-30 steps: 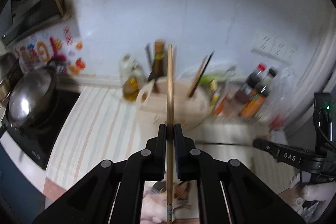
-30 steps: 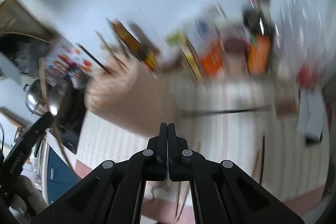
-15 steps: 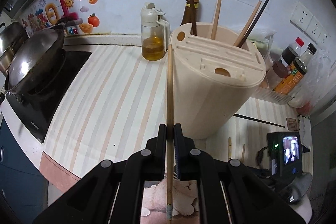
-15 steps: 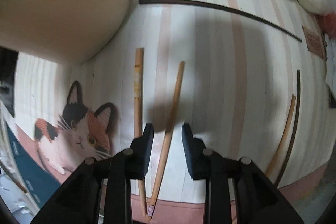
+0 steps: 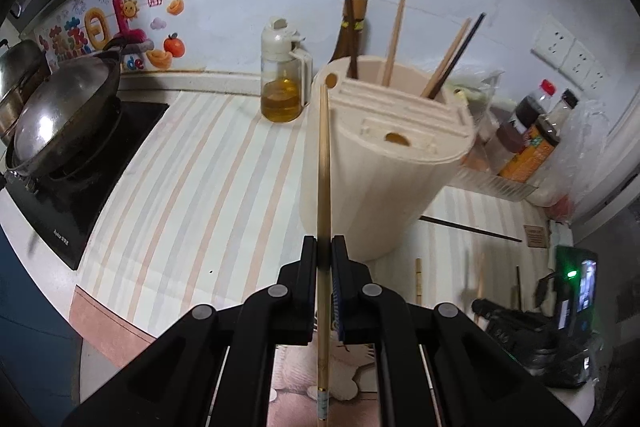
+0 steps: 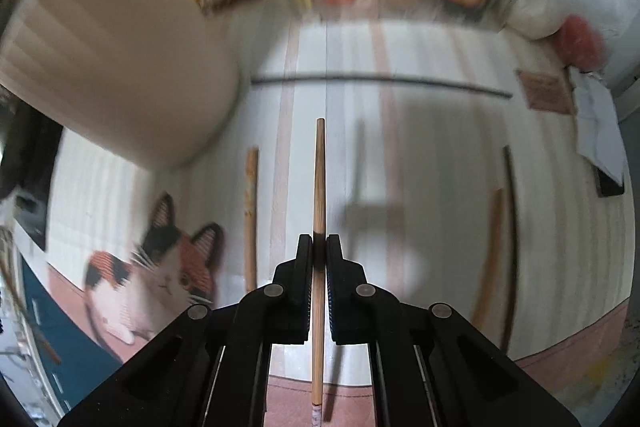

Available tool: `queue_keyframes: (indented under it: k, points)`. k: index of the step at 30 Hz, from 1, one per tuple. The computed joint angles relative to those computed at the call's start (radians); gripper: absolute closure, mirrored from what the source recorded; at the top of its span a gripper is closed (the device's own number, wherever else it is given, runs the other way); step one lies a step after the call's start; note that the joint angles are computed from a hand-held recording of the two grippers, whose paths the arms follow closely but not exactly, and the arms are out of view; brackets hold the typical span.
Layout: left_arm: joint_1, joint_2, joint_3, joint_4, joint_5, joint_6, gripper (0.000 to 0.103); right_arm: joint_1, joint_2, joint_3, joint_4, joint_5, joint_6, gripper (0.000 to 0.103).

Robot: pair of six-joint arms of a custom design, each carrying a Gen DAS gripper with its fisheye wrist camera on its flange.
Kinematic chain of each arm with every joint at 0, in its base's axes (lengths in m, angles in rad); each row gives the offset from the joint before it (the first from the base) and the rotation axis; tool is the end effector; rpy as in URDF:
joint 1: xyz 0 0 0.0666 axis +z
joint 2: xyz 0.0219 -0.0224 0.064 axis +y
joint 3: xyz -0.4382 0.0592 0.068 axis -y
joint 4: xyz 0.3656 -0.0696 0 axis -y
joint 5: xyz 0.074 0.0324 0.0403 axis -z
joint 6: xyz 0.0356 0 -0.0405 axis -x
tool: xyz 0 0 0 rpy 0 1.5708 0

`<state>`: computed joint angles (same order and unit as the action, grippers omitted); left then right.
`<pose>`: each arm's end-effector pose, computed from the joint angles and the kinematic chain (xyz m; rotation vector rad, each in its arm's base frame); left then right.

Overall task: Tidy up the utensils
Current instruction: 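Carry both wooden chopsticks over the holder and lower them into its slots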

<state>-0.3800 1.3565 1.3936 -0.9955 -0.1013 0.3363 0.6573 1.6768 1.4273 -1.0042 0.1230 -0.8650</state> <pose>0.3942 -0.1540 0.4971 0.0147 2.5295 -0.1602 0.4178 0.3164 0.3649 0.3202 2.8041 0.1854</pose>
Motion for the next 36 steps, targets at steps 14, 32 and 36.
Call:
queue_keyframes:
  k: [14, 32, 36]
  points:
    - [-0.015, -0.039, 0.152, 0.023, 0.072, 0.004, 0.099, 0.013, -0.154, 0.199, 0.100, 0.189, 0.095, 0.097]
    - [0.070, 0.194, 0.511, 0.136, 0.080, -0.064, 0.099, -0.046, 0.170, 0.787, 0.116, 0.257, 0.274, 0.097]
    - [0.096, 0.259, 0.543, 0.174, 0.112, -0.061, 0.099, -0.049, 0.248, 0.872, 0.143, 0.287, 0.307, 0.097]
